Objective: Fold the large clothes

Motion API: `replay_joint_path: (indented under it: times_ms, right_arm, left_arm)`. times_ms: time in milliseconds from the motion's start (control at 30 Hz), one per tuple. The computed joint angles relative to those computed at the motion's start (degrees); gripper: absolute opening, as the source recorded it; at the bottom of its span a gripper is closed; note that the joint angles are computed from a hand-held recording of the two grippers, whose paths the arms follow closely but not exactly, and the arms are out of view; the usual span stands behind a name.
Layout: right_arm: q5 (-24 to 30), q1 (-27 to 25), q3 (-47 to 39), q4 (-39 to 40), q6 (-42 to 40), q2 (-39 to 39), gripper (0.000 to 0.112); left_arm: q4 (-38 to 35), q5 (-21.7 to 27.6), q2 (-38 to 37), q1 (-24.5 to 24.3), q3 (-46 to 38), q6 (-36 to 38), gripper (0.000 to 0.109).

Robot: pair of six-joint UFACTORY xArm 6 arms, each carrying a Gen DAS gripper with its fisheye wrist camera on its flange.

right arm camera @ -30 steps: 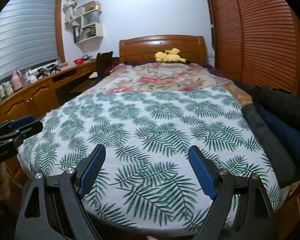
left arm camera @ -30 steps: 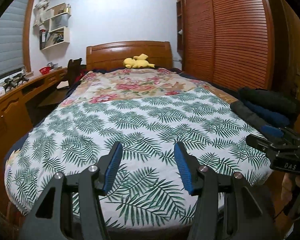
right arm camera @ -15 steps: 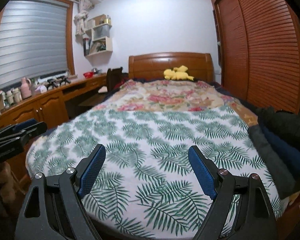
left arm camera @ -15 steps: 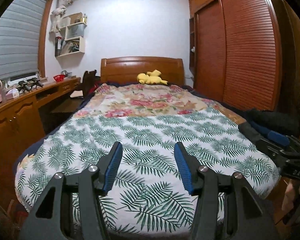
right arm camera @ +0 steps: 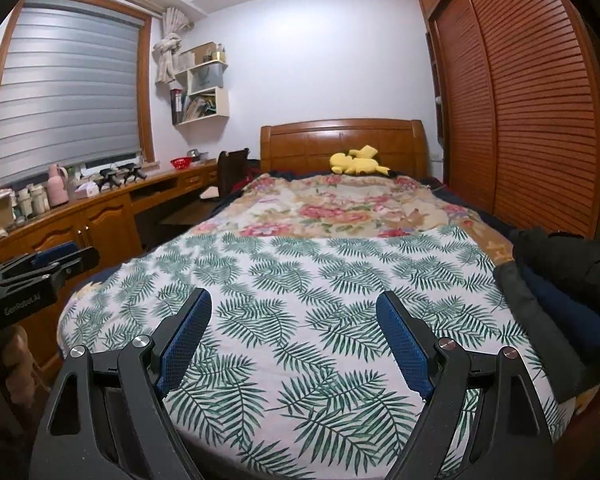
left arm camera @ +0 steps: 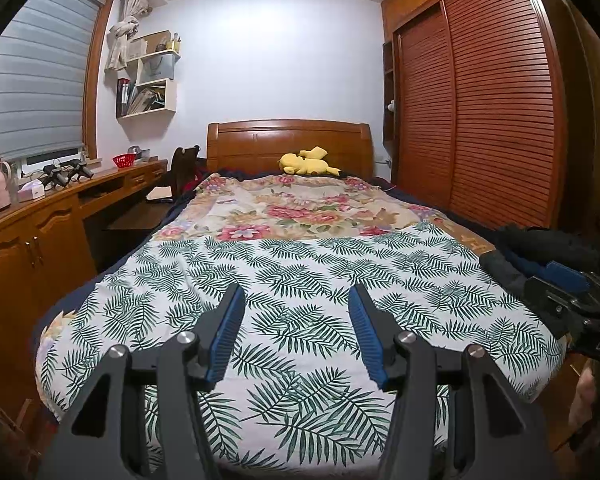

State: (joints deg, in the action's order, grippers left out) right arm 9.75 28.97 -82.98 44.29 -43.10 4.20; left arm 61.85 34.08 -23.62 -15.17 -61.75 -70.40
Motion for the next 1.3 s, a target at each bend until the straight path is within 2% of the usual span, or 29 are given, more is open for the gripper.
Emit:
replay_joint_path:
  times_ms: [1300]
  right_arm:
    - [-0.1,-0.2,0.2,-0.2,0.4,-0.3,0.086]
  left_arm:
    - [0.7,2.2,0.3,-2.0,-1.1,-0.1,0.053]
